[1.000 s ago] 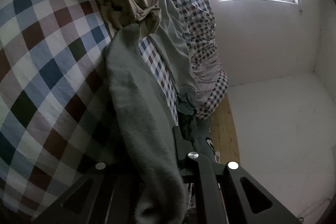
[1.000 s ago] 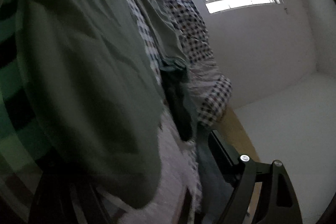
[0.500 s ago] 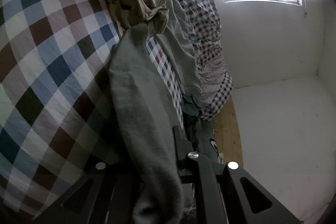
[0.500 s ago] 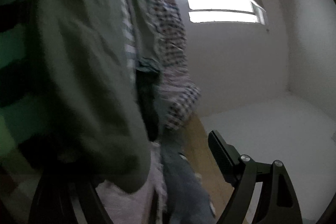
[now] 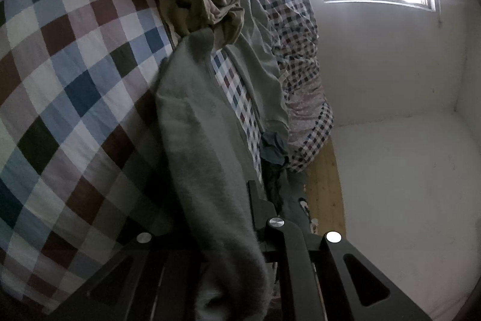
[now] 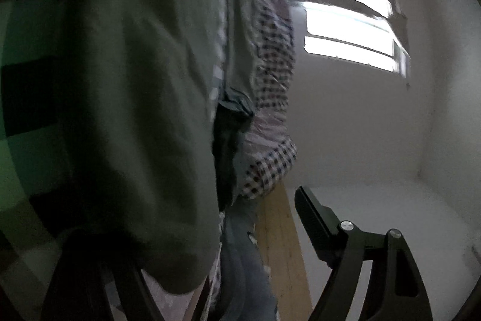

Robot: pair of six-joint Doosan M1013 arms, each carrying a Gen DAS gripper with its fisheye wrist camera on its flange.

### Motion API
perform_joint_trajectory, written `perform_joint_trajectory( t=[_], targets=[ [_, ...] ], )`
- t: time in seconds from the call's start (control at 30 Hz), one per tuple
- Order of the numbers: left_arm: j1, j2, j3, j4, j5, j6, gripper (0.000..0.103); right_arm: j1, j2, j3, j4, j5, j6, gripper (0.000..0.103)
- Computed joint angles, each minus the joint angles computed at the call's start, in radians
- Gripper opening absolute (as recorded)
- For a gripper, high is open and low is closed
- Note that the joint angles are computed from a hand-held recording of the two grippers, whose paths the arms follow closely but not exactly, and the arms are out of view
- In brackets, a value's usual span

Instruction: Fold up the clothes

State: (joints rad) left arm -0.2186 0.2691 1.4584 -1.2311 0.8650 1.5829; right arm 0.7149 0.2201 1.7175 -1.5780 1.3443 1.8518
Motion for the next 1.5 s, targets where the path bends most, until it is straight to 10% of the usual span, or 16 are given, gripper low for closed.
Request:
perform_joint_trajectory(
  t=[0.1, 0.27, 0.83, 1.5],
  targets=[
    [-0.001, 0.001, 0.000, 0.000, -0.002, -0.001, 0.008, -0.001, -0.016, 0.002, 0.040, -0.052, -0.075, 0.072],
    [-0.005, -0.001, -0.006, 0.033, -0.005, 0.000, 0.008, -0.011, -0.015, -0.028, 0.180, -0.074, -0.150, 0.016],
    [0.007, -0.053, 0.019, 0.113, 0.035, 0.017, 0.006, 0.003, -0.052, -0.182, 0.359, -0.028, 0.117, 0.011],
    [0.061, -0.152, -0.070, -0.044, 0.169, 0.007, 0.006, 0.072, -0.103, -0.522, 0.521, 0.194, 0.005, 0.012]
  ],
)
